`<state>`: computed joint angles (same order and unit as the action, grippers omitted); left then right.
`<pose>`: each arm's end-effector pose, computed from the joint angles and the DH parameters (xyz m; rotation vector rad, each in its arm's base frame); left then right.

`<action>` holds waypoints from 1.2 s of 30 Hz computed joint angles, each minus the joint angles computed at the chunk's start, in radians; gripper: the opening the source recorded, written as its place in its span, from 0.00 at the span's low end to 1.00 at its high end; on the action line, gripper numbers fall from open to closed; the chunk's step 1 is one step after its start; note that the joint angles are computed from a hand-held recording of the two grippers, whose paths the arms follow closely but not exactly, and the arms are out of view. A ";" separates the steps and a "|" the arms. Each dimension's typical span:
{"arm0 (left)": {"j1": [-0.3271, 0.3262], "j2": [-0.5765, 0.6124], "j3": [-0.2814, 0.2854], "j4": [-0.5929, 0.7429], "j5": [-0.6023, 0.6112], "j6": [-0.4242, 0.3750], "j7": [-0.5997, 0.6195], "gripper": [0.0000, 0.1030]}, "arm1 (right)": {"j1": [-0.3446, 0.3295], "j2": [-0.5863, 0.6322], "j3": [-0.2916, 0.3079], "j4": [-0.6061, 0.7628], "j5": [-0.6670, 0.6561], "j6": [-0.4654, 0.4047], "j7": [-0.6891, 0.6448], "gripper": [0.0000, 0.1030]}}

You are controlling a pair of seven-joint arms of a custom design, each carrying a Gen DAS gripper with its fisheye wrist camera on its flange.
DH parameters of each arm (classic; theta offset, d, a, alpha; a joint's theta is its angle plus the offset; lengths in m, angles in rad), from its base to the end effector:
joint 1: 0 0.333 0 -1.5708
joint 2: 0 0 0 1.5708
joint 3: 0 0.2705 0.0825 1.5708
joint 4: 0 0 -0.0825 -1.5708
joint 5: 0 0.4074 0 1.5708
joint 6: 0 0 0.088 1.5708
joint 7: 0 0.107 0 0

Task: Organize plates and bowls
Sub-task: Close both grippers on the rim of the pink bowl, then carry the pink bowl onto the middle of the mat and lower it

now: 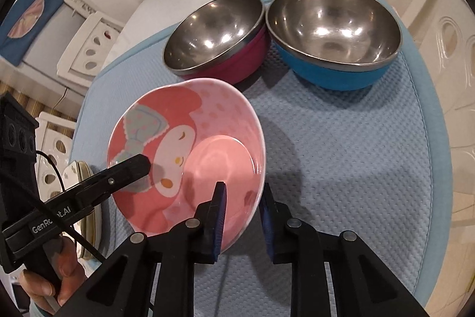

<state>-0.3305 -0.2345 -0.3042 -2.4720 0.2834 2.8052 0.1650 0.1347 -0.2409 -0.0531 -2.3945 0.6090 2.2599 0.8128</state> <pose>0.4112 -0.3182 0.3773 -2.5179 1.4642 -0.8746 0.4997 0.0565 0.3670 -2.2526 1.3819 0.1708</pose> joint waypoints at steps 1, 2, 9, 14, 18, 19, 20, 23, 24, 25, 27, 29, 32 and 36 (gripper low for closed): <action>0.007 0.004 -0.009 0.009 0.018 -0.015 -0.013 0.24 | -0.001 -0.002 0.002 -0.003 -0.006 0.005 -0.001 0.20; 0.010 0.005 -0.015 0.013 0.031 -0.023 -0.023 0.24 | 0.000 -0.003 0.003 -0.006 -0.006 0.010 -0.002 0.20; 0.033 0.036 -0.022 0.027 0.112 -0.019 -0.071 0.10 | 0.021 0.003 0.007 -0.031 0.020 0.062 -0.055 0.20; 0.026 0.017 -0.026 0.017 0.146 -0.018 -0.090 0.10 | 0.023 -0.018 0.001 -0.058 0.040 0.081 -0.118 0.19; 0.000 -0.012 -0.034 0.014 0.130 -0.056 -0.094 0.10 | 0.013 -0.059 0.000 -0.085 -0.002 0.073 -0.120 0.19; -0.007 -0.021 -0.034 0.011 0.122 -0.060 -0.092 0.10 | 0.010 -0.072 -0.005 -0.089 -0.007 0.059 -0.116 0.19; -0.014 -0.034 -0.037 0.004 0.115 -0.060 -0.097 0.10 | 0.007 -0.080 -0.010 -0.090 -0.009 0.044 -0.111 0.19; -0.031 -0.054 -0.043 -0.009 0.095 -0.066 -0.104 0.10 | -0.005 -0.095 -0.022 -0.083 -0.021 -0.009 -0.092 0.19; -0.035 -0.053 -0.045 -0.008 0.090 -0.066 -0.106 0.10 | -0.008 -0.101 -0.023 -0.085 -0.026 -0.018 -0.092 0.19; -0.044 -0.056 -0.045 -0.011 0.077 -0.067 -0.104 0.10 | -0.014 -0.111 -0.024 -0.088 -0.040 -0.036 -0.089 0.19; -0.061 -0.061 -0.046 -0.015 0.057 -0.070 -0.100 0.10 | -0.023 -0.126 -0.025 -0.093 -0.063 -0.057 -0.089 0.19; -0.075 -0.064 -0.050 -0.015 0.041 -0.080 -0.094 0.10 | -0.030 -0.152 -0.023 -0.109 -0.086 -0.066 -0.092 0.19; -0.090 -0.064 -0.060 -0.002 0.033 -0.119 -0.089 0.10 | -0.036 -0.186 -0.018 -0.136 -0.119 -0.067 -0.092 0.19; -0.098 -0.062 -0.072 0.018 0.049 -0.173 -0.092 0.10 | -0.033 -0.211 -0.016 -0.161 -0.143 -0.061 -0.102 0.19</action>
<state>-0.4287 -0.2968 -0.3759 -2.4535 0.3325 2.6323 0.0725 0.1020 -0.4519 -0.0689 -2.5554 0.4658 2.1985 0.7103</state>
